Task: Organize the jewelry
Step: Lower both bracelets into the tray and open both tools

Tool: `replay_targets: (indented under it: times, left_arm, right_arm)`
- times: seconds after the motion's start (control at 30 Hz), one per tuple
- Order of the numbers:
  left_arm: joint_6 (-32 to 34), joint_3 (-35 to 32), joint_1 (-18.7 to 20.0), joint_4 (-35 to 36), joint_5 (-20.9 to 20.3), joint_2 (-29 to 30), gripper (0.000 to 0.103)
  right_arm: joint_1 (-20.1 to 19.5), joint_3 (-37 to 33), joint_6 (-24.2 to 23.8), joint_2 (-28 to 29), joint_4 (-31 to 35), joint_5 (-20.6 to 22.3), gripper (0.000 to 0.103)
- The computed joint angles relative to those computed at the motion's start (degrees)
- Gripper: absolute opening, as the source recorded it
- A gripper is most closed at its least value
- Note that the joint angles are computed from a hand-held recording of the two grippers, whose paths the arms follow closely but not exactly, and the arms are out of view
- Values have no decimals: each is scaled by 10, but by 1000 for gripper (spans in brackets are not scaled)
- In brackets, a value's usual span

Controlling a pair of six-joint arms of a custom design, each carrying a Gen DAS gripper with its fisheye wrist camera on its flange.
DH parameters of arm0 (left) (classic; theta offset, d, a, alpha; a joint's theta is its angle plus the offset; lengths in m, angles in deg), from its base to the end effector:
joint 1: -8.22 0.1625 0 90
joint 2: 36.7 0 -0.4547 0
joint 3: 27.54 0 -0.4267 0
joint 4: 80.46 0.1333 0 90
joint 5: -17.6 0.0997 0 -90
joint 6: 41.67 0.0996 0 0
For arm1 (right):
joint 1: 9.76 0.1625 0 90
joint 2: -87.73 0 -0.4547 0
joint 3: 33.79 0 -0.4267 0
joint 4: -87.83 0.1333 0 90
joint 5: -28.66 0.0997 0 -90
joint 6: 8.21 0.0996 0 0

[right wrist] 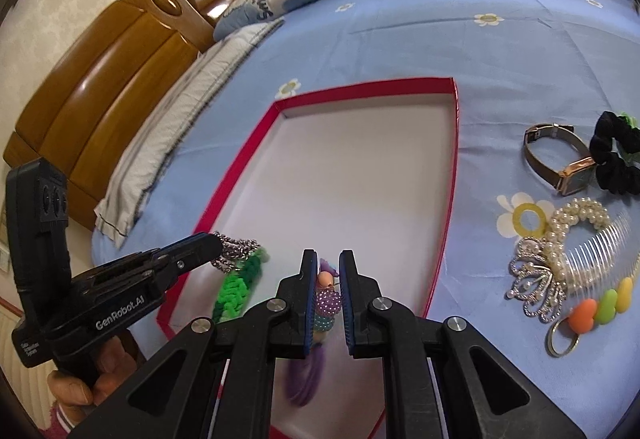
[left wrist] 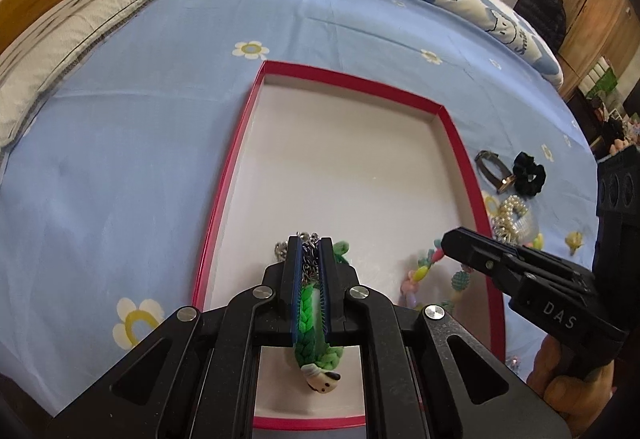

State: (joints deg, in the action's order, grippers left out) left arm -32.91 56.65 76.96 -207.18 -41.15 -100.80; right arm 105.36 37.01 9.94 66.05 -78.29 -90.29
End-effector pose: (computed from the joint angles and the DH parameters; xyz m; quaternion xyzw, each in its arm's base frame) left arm -0.0884 -0.7374 0.3719 0.2092 0.9305 -0.1675 0.2498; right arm 0.4295 -0.7156 -0.0245 -0.0010 -0.9433 0.2997 0.1426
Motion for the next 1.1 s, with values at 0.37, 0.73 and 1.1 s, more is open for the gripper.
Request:
replay_targets:
  times: [0.37,0.73,1.1]
  left_arm:
    - [2,4,0,10,13,2,7]
    - [18,24,-14,-6,27,-11,35]
    - [21,45,-42,-5,8,-32,56]
  right_arm:
    - [-3,-24,3,12,51,-10,16]
    - [4,31,5,-21,-15,-9,34]
    - [18,169,26,-100,-151,-48,47]
